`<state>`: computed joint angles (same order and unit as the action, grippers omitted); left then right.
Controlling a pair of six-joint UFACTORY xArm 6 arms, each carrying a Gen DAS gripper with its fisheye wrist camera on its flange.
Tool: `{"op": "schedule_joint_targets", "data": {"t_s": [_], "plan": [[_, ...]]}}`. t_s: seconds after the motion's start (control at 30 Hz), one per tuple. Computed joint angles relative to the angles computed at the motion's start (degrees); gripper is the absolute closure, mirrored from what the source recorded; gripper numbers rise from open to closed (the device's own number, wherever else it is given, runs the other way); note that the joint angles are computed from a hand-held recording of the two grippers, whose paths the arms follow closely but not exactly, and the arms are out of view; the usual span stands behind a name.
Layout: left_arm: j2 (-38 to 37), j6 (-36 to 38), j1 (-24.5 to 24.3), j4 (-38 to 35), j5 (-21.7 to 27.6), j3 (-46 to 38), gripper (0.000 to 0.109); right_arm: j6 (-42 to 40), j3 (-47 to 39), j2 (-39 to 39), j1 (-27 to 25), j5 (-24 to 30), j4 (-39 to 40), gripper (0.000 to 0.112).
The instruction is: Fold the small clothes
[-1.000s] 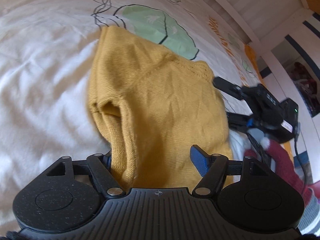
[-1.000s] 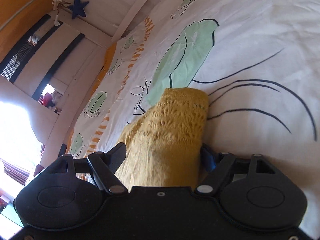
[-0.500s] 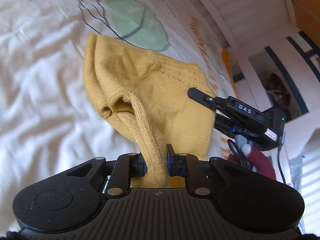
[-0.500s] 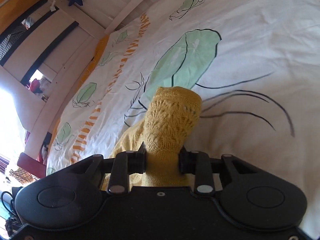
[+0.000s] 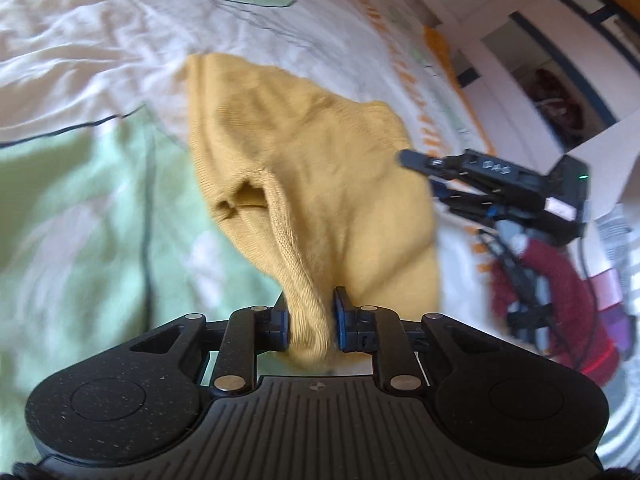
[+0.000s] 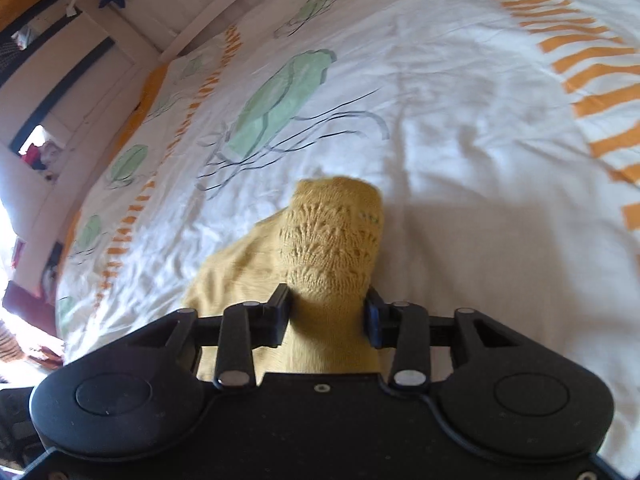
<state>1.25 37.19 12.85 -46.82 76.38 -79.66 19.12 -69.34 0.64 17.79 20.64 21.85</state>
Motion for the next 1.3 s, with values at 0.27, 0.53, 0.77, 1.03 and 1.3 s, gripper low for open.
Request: {"op": "schedule_joint_targets", "data": {"t_s": [0.27,0.53,0.77,1.03,1.3], "plan": [[-4.90,2.87,1.16,1.10,-5.02,5.50,0.083,12.99,4.89,-4.37,-0.51,-4.22,-17.47,0.052],[-11.59,10.34,3.40,-1.32,-7.05,9.33,0.083,-9.29,12.61,-13.34,2.58,1.60,13.05,0.040],[-11.82,12.53,0.99,-4.41,-13.92,8.41,0.076,-16.65,16.85,-15.84,4.54,2.30,27.44,0.039],[-7.37,6.48,-4.97,1.53,-22.76,5.10,0.073,-10.53,15.63,-17.11,4.85,8.22,16.74,0.088],[-0.54,-1.57,-11.63,13.07,-36.27,3.14,0.067,-2.77,14.15,-17.20,5.10,11.37,3.85,0.079]]}}
